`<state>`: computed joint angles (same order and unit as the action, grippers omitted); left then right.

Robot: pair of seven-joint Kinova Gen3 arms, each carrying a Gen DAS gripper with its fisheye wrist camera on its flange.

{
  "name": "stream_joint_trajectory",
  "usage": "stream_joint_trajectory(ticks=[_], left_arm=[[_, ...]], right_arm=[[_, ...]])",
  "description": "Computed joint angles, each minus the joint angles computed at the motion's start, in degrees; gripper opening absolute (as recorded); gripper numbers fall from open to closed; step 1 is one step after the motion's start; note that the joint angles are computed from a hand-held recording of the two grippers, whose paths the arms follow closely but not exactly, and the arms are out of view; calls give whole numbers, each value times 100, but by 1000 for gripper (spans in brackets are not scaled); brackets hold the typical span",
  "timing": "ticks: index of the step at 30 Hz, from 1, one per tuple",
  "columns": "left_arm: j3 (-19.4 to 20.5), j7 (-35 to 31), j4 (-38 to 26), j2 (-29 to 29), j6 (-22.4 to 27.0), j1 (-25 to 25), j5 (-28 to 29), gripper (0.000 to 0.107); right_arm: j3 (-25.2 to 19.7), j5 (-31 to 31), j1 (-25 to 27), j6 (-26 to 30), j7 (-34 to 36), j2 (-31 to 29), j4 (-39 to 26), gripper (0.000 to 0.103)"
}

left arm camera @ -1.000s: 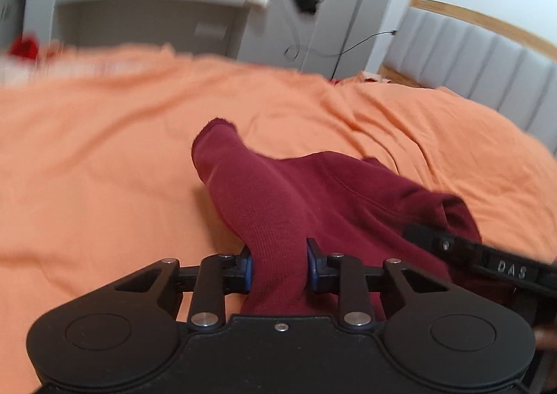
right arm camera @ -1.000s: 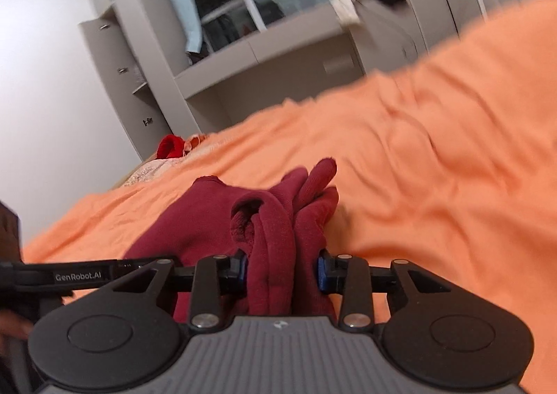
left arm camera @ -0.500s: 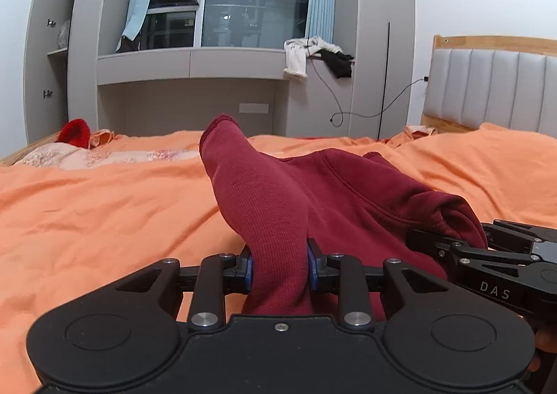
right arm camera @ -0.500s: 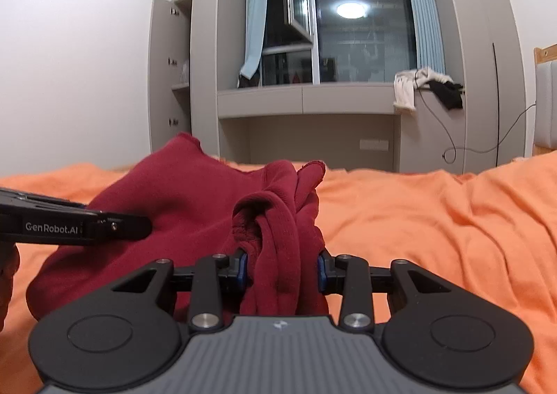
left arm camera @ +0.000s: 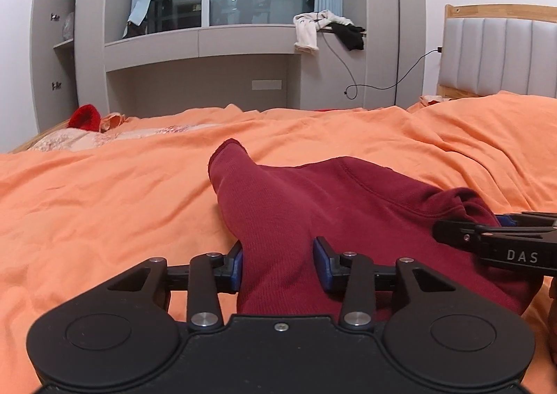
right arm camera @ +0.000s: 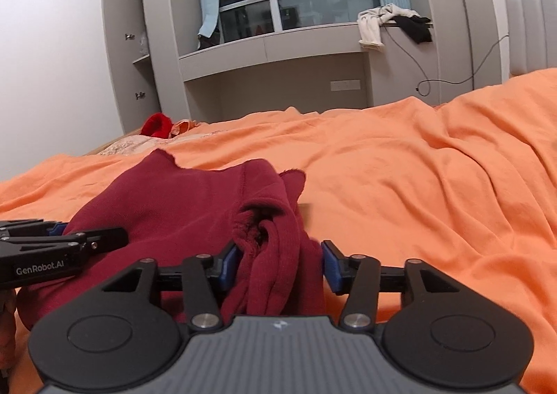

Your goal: Fold small clothes

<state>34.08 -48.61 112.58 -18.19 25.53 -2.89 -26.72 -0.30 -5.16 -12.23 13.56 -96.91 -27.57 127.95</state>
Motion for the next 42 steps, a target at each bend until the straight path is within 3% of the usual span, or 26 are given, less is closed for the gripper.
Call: stream_joint_trajectory(ticks=[3,7,10,12,18,24,29,37,42], left_arm=[[31,130,-111,3,209,-21,102,49],[198,397,-201,-80,451,-90,35,60],[235,492,-215,-199,536,-84,31,70],[338,602,-212,-346,601,-187,25,84],[519,618,-101,-1084,690,-479,313,102],[367,354,181,-2113,894,-424,790,102],[287,152,344,-3002,1385,-321,1232,102],[141,-269,452,-4181,2127,-38,1898,102],[-13,-569,417,-4640,2528,66,2278,102]], right_arm=[[138,-67,-82,-27,-16,-90,41,61],[-18,-33,143,-118,-118,-235,110,67],[-96,15,270,-235,-175,-433,199,78],[-90,41,282,-246,-199,-586,231,86],[-186,107,469,-197,-286,-1216,397,99],[-369,255,557,-84,-203,-2163,671,103],[-656,233,714,292,-252,-3107,842,103],[-950,56,886,1622,-430,-4424,747,103],[-1025,21,1016,2299,-440,-4814,602,103]])
